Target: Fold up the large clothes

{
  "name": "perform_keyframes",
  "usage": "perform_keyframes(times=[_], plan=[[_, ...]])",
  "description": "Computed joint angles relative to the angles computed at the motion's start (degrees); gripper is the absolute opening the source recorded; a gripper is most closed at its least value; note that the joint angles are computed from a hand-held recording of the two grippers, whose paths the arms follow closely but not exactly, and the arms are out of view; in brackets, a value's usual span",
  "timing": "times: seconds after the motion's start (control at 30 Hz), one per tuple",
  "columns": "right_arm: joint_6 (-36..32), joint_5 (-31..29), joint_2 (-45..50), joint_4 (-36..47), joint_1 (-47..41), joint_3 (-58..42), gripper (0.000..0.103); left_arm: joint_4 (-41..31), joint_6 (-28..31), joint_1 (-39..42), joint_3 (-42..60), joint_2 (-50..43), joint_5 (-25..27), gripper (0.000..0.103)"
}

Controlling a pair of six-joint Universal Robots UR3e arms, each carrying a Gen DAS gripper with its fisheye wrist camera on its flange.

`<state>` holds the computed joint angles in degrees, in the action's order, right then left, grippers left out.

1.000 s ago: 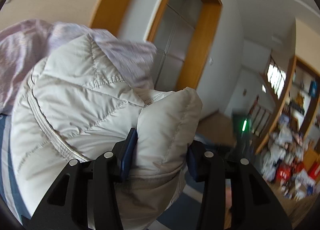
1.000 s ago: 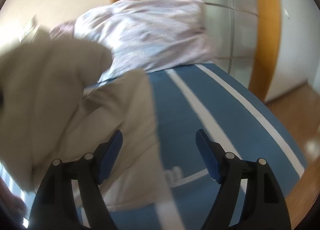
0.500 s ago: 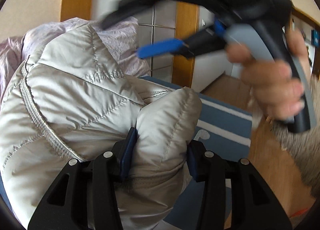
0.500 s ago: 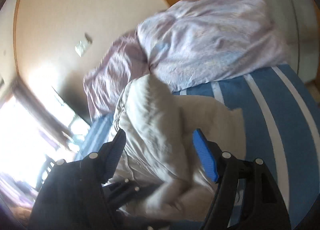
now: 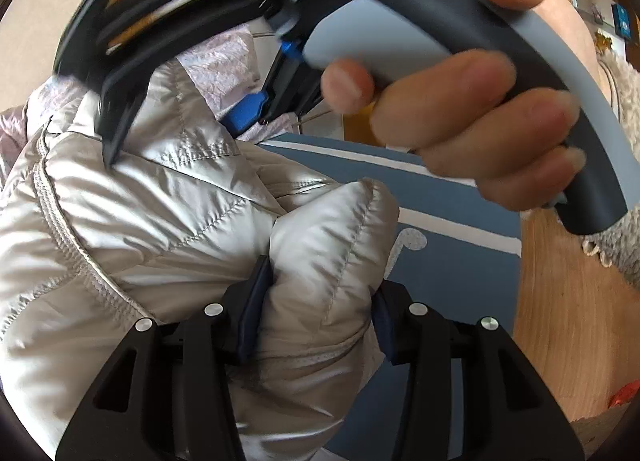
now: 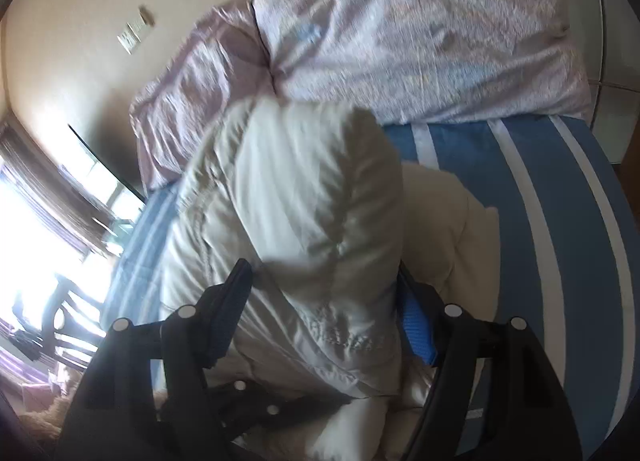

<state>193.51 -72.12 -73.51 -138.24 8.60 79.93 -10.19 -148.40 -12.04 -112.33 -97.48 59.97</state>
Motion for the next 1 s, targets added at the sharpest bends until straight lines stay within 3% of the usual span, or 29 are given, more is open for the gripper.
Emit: perform_keyframes(times=[0.07, 0.13, 0.2, 0.33, 0.4, 0.47, 0.53, 0.6, 0.7, 0.8, 1.0], plan=[[1.1, 3.1, 0.4, -2.7, -1.3, 2.6, 0.054, 0.9, 0.5, -0.9, -0.1, -0.4, 1.4, 0.046], [1.8, 6.6, 0.0, -5.2, -2.8, 5.3, 0.03, 1.5, 1.4, -0.8, -1.0, 0.4, 2.0, 0.046], [2.5, 7.5, -1.0, -6.7, -3.4, 7.0, 0.021, -2.7, 2.3, 1.3, -1.6, 3.8, -0.5, 0.046], [3.5, 6.5, -3.0, -9.2, -4.0, 9.8, 0.017, -21.1, 6.6, 14.5, -3.3, 18.6, -14.3, 0.049], [4.1, 7.2, -4.1, -11.1, -4.7, 12.1, 0.016, -27.3, 7.6, 22.9, -2.1, 23.4, -21.1, 0.066], [4.6, 7.4, -4.9, -12.4, -5.0, 13.4, 0.016, -27.8, 4.7, 27.9, 1.4, 22.3, -23.4, 0.073], [4.8, 6.7, -5.7, -13.6, -5.0, 14.5, 0.015, -23.5, -0.7, 29.3, 6.1, 17.4, -20.1, 0.073], [4.7, 5.9, -6.4, -14.6, -4.8, 15.6, 0.015, -19.7, -6.5, 28.4, 12.5, 10.1, -13.5, 0.073], [4.8, 4.0, -6.7, -16.4, -4.3, 16.9, 0.015, -20.7, -11.0, 28.0, 20.3, 2.4, -9.2, 0.073], [5.2, 2.3, -6.8, -18.3, -4.3, 18.5, 0.015, -21.6, -12.9, 26.2, 24.5, -2.2, -5.3, 0.072], [5.7, -0.8, -5.7, -21.4, -4.3, 20.5, 0.017, -15.1, -13.4, 22.0, 20.7, -4.1, -0.5, 0.073]])
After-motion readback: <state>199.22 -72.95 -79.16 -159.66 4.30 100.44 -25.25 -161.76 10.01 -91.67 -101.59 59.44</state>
